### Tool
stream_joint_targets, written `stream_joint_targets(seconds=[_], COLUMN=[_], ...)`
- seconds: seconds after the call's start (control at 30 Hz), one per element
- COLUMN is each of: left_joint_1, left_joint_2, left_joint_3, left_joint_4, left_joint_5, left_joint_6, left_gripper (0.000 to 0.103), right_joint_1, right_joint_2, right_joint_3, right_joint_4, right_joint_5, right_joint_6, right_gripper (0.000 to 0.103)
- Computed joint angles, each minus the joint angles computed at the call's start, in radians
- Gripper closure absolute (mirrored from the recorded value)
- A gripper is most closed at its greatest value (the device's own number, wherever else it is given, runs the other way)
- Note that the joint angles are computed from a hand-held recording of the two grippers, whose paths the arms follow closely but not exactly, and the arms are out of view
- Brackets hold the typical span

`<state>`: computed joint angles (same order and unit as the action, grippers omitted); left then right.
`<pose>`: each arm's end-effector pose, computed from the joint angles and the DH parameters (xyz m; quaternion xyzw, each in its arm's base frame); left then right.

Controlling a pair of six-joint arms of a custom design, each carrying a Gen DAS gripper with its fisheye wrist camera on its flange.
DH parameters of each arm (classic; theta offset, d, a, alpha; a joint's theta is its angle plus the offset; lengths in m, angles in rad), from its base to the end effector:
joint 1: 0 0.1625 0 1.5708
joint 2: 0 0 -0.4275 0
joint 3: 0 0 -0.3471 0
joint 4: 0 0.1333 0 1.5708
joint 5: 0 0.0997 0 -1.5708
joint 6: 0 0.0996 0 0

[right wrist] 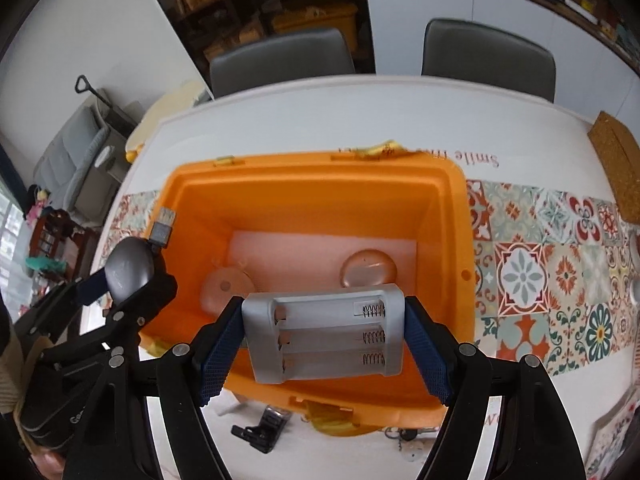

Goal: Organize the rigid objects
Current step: 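Open the left tool to drop the cable reel into the crate, then open the right tool to drop the white battery charger into the crate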

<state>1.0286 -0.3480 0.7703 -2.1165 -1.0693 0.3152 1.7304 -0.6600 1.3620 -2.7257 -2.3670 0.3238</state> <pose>-0.2722 -0.8029 0.0916 0.3880 0.8857 -0.0874 0.2393 0.1762 -0.7038 0.1815 -0.1604 -0.8881 0.2914 0.3173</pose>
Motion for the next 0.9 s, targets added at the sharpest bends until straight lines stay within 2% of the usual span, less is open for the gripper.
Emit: stream_joint_targets(seconds=[0.27, 0.4, 0.47, 0.6, 0.73, 0.8, 0.9], left_joint_1=[0.01, 0.007, 0.006, 0.005, 0.004, 0.006, 0.01], left_joint_2=[0.056, 0.051, 0.04, 0.009, -0.029, -0.043, -0.064], left_joint_3=[-0.09, -0.07, -0.047, 0.012, 0.085, 0.106, 0.134], left_joint_4=[0.129, 0.101, 0.073, 0.003, -0.085, -0.112, -0.139], left_joint_5=[0.002, 0.025, 0.04, 0.078, 0.136, 0.143, 0.143], left_joint_6=[-0.04, -0.028, -0.025, -0.021, -0.014, -0.02, -0.034], left_gripper=[0.04, 0.031, 0.03, 0.018, 0.015, 0.01, 0.01], right_joint_1=[-0.017, -0.018, -0.019, -0.017, -0.012, -0.011, -0.01], right_joint_2=[0.003, 0.006, 0.005, 0.006, 0.015, 0.021, 0.032], right_joint_3=[-0.006, -0.009, -0.009, -0.011, -0.02, -0.027, -0.041], right_joint_4=[0.031, 0.039, 0.042, 0.048, 0.054, 0.056, 0.064], right_joint_5=[-0.009, -0.012, -0.012, -0.014, -0.026, -0.029, -0.036], right_joint_6=[0.013, 0.018, 0.021, 0.023, 0.022, 0.021, 0.016], right_gripper=[0.026, 0.026, 0.026, 0.026, 0.026, 0.026, 0.026])
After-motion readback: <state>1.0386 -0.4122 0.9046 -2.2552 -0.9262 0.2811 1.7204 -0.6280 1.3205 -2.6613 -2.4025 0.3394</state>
